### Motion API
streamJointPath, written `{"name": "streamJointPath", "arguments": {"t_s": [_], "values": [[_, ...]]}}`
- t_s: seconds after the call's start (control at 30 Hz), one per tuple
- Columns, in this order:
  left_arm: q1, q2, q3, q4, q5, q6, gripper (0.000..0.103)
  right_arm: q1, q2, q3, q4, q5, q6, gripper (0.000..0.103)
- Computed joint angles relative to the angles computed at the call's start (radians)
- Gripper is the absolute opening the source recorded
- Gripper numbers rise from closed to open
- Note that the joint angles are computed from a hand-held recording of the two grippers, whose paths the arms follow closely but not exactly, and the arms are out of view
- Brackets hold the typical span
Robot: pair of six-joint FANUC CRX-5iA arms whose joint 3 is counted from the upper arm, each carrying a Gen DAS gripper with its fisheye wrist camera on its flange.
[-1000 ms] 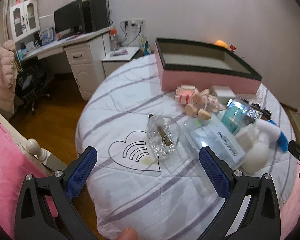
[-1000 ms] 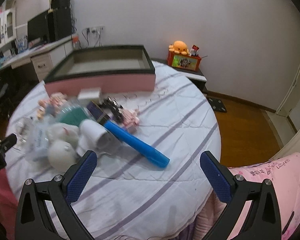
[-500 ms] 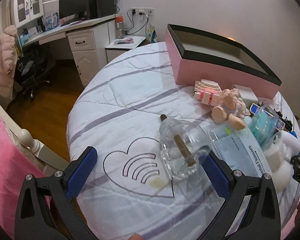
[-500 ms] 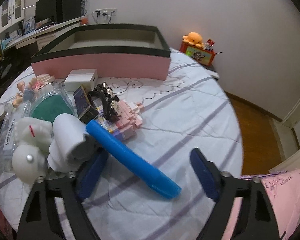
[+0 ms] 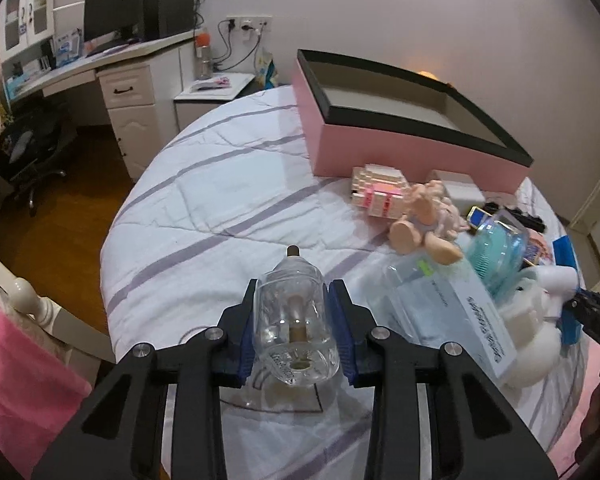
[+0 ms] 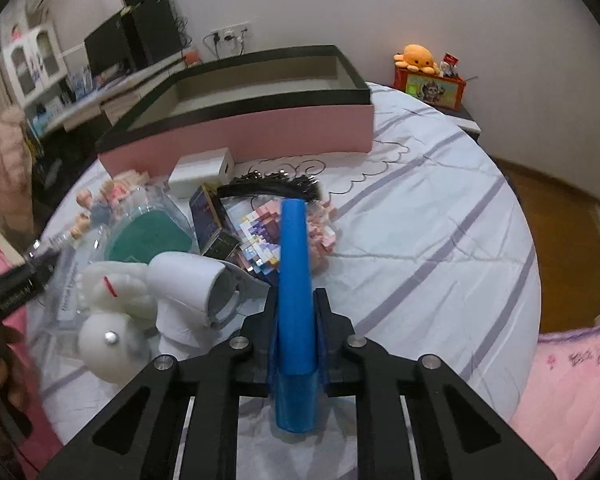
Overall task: Organize rigid objects
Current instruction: 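Grasp the clear glass bottle with left tool while right tool grasps blue marker, then carry bottle and marker into the pink box and open both tools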
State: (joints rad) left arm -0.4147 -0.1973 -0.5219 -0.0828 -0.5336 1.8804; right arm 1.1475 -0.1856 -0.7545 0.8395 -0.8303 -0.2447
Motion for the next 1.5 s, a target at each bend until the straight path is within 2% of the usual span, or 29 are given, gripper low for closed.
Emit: {"name": "streamJointPath", "arguments": {"t_s": [0.4, 0.57, 0.73, 0.83, 0.97, 1.2, 1.33, 1.4, 1.43, 1.47, 1.5], "values": [[-0.002, -0.075, 0.000, 0.013, 0.018, -0.019, 0.034, 0.008, -0.091, -0.022, 0.095, 0.041, -0.074, 0.015], [-0.002, -0.039, 0.076, 0.017, 0.044, -0.039, 0.034, -0.075, -0.045, 0.064, 0.141, 0.094, 0.043, 0.015], [-0.004, 0.064, 0.197, 0.049, 0.077, -0.088, 0.034, -0.190, 0.028, 0.169, 0.136, 0.183, 0.181, 0.015], [-0.013, 0.153, 0.292, 0.072, 0.069, -0.122, 0.034, -0.262, 0.091, 0.246, 0.067, 0.236, 0.281, 0.015], [-0.028, 0.289, 0.433, 0.065, 0.020, -0.124, 0.034, -0.334, 0.188, 0.357, -0.074, 0.262, 0.427, 0.015], [-0.042, 0.496, 0.649, 0.047, -0.123, -0.110, 0.034, -0.402, 0.338, 0.534, -0.327, 0.206, 0.679, 0.015], [-0.046, 0.567, 0.727, 0.030, -0.201, -0.101, 0.035, -0.423, 0.396, 0.611, -0.437, 0.154, 0.777, 0.015], [-0.050, 0.577, 0.741, 0.016, -0.218, -0.098, 0.038, -0.428, 0.407, 0.624, -0.459, 0.142, 0.789, 0.015], [-0.051, 0.574, 0.740, 0.004, -0.217, -0.088, 0.052, -0.428, 0.410, 0.626, -0.459, 0.136, 0.789, 0.016], [-0.054, 0.568, 0.736, -0.008, -0.211, -0.077, 0.073, -0.428, 0.413, 0.629, -0.459, 0.127, 0.789, 0.017], [-0.061, 0.560, 0.736, -0.046, -0.208, -0.043, 0.083, -0.425, 0.413, 0.624, -0.449, 0.122, 0.777, 0.021]]}}
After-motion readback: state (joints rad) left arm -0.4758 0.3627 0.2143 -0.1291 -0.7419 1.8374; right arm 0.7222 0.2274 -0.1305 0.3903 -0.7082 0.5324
